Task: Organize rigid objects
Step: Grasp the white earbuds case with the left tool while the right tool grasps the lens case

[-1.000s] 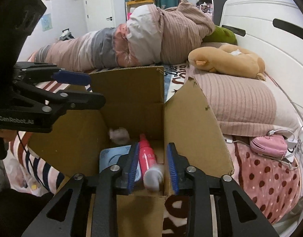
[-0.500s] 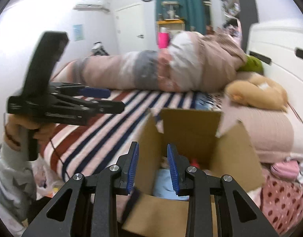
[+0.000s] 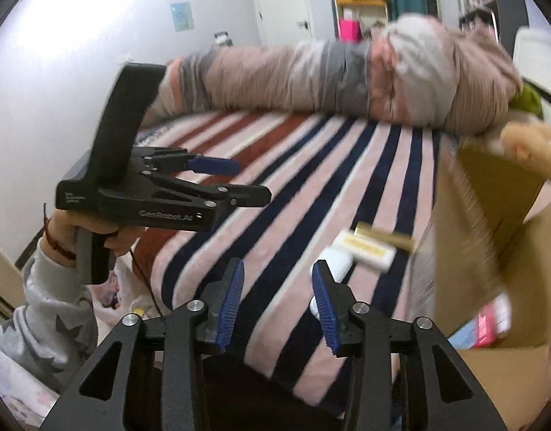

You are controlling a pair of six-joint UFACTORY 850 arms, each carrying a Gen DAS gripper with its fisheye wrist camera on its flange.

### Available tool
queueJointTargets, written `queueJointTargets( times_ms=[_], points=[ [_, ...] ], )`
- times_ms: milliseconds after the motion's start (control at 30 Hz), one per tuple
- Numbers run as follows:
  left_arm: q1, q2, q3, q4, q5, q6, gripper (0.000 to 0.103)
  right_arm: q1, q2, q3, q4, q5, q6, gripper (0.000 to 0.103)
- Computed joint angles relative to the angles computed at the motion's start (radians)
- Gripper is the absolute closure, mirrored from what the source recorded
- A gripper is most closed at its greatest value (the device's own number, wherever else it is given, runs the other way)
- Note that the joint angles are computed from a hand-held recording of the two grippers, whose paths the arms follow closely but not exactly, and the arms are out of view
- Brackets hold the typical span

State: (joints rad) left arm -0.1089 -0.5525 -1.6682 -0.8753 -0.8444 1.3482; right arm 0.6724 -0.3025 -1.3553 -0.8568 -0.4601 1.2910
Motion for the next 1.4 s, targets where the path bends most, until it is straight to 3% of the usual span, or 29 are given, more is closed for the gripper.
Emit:
queueJointTargets(
  times_ms=[133,200,267,500,600,633,867,1000,1100,1233,1333,1400],
  points=[
    [-0.004,-0.063,-0.017,0.014,-0.074,0.003,0.039,-0.009,-0.058,-0.007,0.037,-0.040,0.038,0.053],
    [-0.015,-0.092,-0.036,0.025,-0.103,-0.014,0.039,-0.014,-0.081,-0.009,0.029,-0.081,0.064,0.037],
    [-0.030,-0.127,-0.061,0.035,-0.131,-0.036,0.039,-0.014,-0.095,0.002,0.004,-0.114,0.109,0.030],
    [-0.081,-0.203,-0.125,0.033,-0.194,-0.068,0.039,-0.059,-0.149,-0.012,0.068,-0.084,0.009,0.034],
    [-0.098,-0.204,-0.122,0.034,-0.160,-0.069,0.048,-0.069,-0.150,-0.007,0.043,-0.082,0.036,0.046],
    [-0.101,-0.205,-0.122,0.032,-0.158,-0.067,0.054,-0.072,-0.151,-0.006,0.034,-0.084,0.040,0.046],
    [-0.089,-0.203,-0.127,0.033,-0.165,-0.051,0.058,-0.074,-0.150,0.003,-0.003,-0.055,0.064,0.046],
    [-0.066,-0.197,-0.141,0.031,-0.183,-0.053,0.075,-0.059,-0.142,0.004,-0.053,-0.072,0.083,0.048],
    [-0.058,-0.169,-0.116,0.050,-0.128,-0.043,0.074,-0.052,-0.149,-0.017,-0.039,-0.098,0.047,0.048],
    [-0.043,-0.194,-0.140,0.049,-0.201,-0.100,0.056,-0.056,-0.173,-0.053,0.087,-0.147,-0.048,0.046],
    [-0.053,-0.195,-0.131,0.047,-0.211,-0.096,0.054,-0.052,-0.176,-0.053,0.106,-0.144,-0.070,0.037],
    [-0.070,-0.190,-0.117,0.058,-0.175,-0.099,0.053,-0.046,-0.184,-0.063,0.109,-0.160,-0.080,0.034]
  ],
)
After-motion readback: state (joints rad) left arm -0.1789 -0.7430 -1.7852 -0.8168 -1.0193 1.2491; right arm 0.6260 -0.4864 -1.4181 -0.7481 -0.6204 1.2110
